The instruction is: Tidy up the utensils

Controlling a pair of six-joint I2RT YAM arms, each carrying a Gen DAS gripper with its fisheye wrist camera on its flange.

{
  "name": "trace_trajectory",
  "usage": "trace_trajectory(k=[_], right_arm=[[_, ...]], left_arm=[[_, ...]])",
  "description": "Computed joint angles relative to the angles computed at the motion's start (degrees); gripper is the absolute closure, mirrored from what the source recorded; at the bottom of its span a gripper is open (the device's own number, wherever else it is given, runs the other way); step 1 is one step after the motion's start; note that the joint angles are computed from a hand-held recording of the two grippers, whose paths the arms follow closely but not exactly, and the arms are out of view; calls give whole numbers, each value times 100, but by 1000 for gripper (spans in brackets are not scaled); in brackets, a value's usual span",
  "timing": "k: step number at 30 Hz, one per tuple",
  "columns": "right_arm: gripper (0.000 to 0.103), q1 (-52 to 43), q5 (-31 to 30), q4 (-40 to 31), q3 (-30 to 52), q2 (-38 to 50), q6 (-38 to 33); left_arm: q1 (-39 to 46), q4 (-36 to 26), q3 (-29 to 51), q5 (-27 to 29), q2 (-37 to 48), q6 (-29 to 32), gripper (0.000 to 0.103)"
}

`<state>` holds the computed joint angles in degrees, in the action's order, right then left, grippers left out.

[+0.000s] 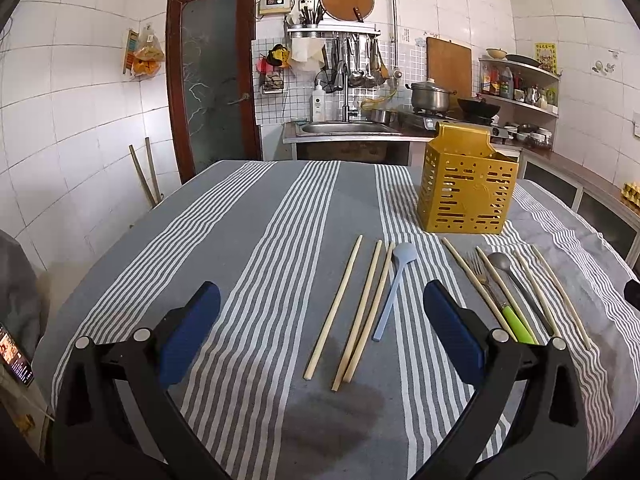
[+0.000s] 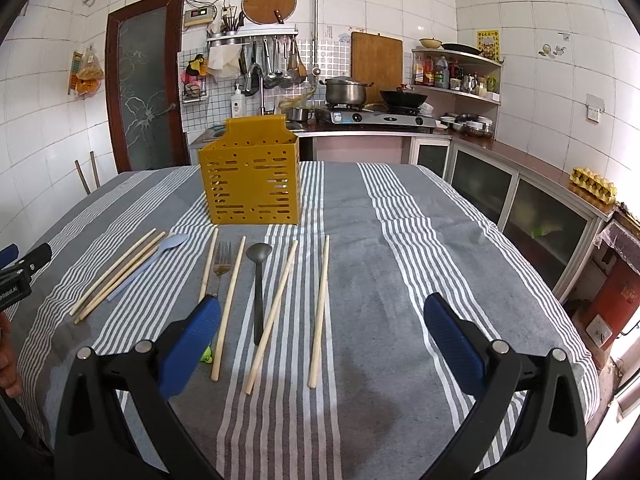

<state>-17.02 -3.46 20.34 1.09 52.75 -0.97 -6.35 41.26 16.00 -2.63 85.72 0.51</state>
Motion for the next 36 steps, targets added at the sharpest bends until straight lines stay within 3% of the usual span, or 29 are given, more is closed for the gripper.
trace_trajectory(k=[19,25,28,30,32,34,36], right_arm=[[4,62,14,128,77,209,45],[4,-91,-329,490,394,882,-63],[4,-123,-495,644,736,1419,-82],[7,-77,-521,773,988,1858,-112],[19,-8,-499,858,1259,2337,-146],[24,16,-553,879,1678,2987,-105],[31,65,-573,813,2095,3544,15]], left_arm=[[-6,148,113,60,217,4,5],[-14,-174,586,435,396,-53,5],[-93,-618,1070,617,638,12,5],[-108,-851,1443,762,887,40,6],[-148,-1068,1797,817,1115,109,9],[-280,-1144,2177,659,1455,308,12],[-325,-1413,2612,734,1782,431,21]])
